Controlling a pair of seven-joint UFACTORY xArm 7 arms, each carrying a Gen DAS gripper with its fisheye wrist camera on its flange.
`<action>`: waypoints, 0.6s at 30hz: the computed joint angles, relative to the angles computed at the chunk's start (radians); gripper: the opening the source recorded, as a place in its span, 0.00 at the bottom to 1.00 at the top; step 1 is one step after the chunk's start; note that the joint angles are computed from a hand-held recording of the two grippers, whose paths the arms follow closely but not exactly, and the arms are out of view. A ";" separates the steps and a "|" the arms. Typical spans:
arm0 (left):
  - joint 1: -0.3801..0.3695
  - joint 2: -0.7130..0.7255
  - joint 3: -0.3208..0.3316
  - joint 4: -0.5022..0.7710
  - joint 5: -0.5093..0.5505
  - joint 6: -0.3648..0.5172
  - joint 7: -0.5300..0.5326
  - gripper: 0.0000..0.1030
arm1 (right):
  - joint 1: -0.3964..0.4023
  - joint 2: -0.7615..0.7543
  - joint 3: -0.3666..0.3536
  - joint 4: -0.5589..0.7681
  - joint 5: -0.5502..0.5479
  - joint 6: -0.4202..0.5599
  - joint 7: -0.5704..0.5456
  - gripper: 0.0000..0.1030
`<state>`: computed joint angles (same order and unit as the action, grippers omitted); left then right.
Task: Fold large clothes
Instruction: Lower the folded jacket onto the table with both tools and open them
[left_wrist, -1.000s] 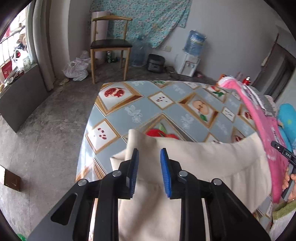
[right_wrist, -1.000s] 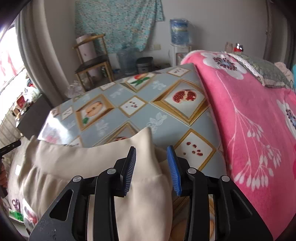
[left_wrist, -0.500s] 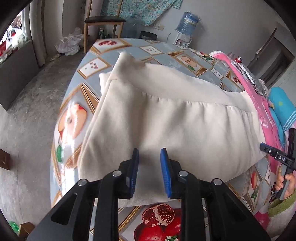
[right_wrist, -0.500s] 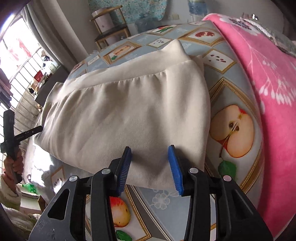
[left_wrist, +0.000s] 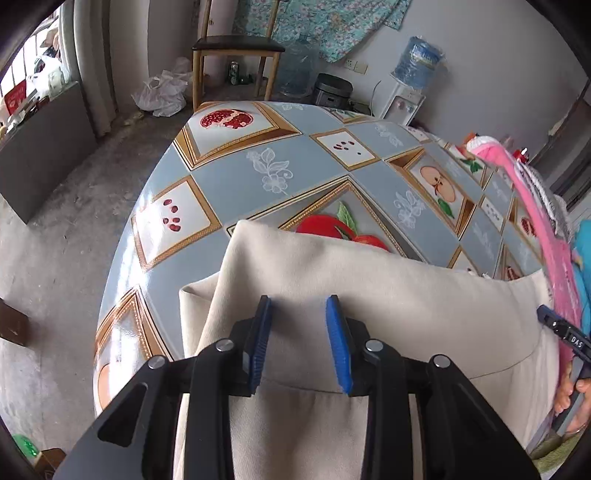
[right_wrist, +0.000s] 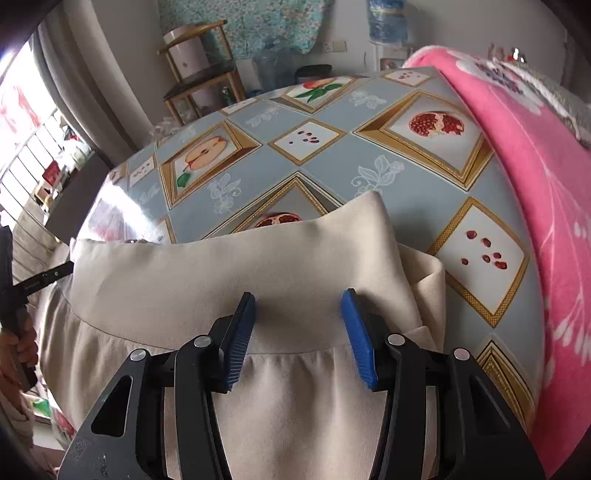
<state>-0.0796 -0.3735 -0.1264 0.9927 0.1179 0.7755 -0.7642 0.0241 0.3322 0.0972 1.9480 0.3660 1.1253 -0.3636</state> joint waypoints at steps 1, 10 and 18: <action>-0.001 -0.004 0.003 0.004 -0.004 0.015 0.005 0.29 | -0.004 -0.019 -0.005 -0.012 0.001 -0.002 0.010 0.38; -0.050 -0.137 -0.148 0.032 0.152 0.253 -0.049 0.32 | 0.034 -0.457 -0.037 -0.473 0.084 -0.042 -0.116 0.71; -0.130 -0.048 -0.286 0.058 0.258 0.363 -0.148 0.52 | 0.187 -0.577 0.025 -0.716 0.001 -0.225 -0.053 0.75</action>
